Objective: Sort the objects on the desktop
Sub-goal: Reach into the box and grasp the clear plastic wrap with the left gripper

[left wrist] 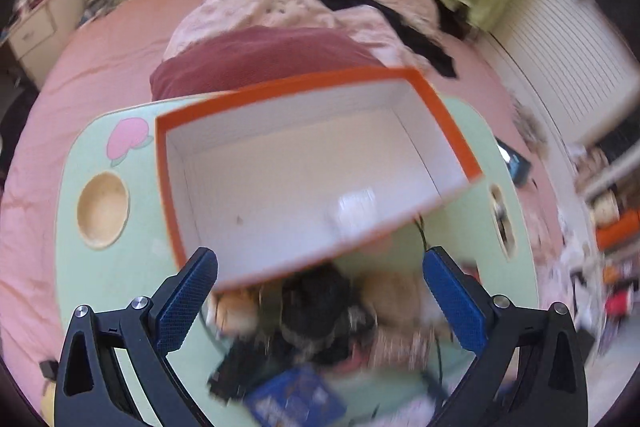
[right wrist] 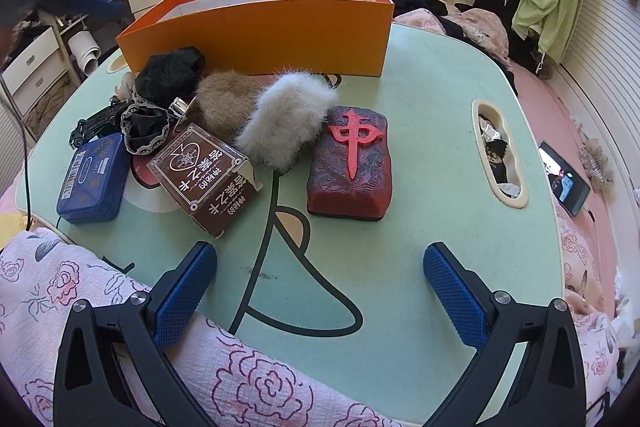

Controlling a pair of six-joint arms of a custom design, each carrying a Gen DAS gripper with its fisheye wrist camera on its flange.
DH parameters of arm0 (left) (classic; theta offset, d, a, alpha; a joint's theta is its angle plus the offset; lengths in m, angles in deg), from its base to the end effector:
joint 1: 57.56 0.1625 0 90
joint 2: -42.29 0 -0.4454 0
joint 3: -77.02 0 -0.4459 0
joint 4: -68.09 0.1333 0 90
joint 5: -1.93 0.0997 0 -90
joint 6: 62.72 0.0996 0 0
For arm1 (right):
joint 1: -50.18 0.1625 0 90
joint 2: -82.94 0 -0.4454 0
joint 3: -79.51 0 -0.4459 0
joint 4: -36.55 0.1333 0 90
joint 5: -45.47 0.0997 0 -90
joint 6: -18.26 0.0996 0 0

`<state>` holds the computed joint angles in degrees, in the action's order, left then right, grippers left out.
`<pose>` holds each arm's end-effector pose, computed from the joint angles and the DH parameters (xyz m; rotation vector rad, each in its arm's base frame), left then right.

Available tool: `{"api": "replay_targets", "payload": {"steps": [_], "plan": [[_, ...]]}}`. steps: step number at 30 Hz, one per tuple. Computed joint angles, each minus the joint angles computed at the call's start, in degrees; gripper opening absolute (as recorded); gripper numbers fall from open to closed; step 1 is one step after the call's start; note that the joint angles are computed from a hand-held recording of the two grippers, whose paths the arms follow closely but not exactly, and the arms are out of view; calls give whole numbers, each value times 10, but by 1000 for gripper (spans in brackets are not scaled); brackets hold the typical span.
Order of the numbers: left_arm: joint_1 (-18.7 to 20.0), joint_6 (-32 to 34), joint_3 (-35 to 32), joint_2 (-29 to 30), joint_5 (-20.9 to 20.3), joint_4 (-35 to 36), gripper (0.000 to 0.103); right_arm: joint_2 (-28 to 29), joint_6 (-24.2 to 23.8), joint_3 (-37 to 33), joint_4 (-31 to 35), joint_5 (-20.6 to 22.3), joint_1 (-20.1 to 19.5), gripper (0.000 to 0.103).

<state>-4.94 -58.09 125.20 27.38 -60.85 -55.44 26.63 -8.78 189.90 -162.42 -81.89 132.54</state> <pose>-0.4063 -0.8264 -0.0556 0.9595 2.5032 -0.1888 -0.0116 -0.6348 0.2080 -0.0098 -2.1578 0.8395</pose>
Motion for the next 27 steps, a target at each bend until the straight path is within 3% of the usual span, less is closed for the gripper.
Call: {"api": "replay_targets", "payload": {"steps": [6,11,13,18,23,27], "plan": [[-2,-9,-43,38,31,9,102,0,0,-1,0,1,1,103],[-3,3,-23,32,42,-13,102,-1,-1,0,0,1,1,103],[-1,3,-15,23,28,-17,102,-1,0,-1,1,1,1,103],[4,18,74,-43,-23,-79,102,-1,-1,0,0,1,1,103],[0,50,189,-101,9,-195,102,-1,-1,0,0,1,1,103],[8,35,192,-109,-47,-142,99,-1,-1,0,0,2,0,103]]}}
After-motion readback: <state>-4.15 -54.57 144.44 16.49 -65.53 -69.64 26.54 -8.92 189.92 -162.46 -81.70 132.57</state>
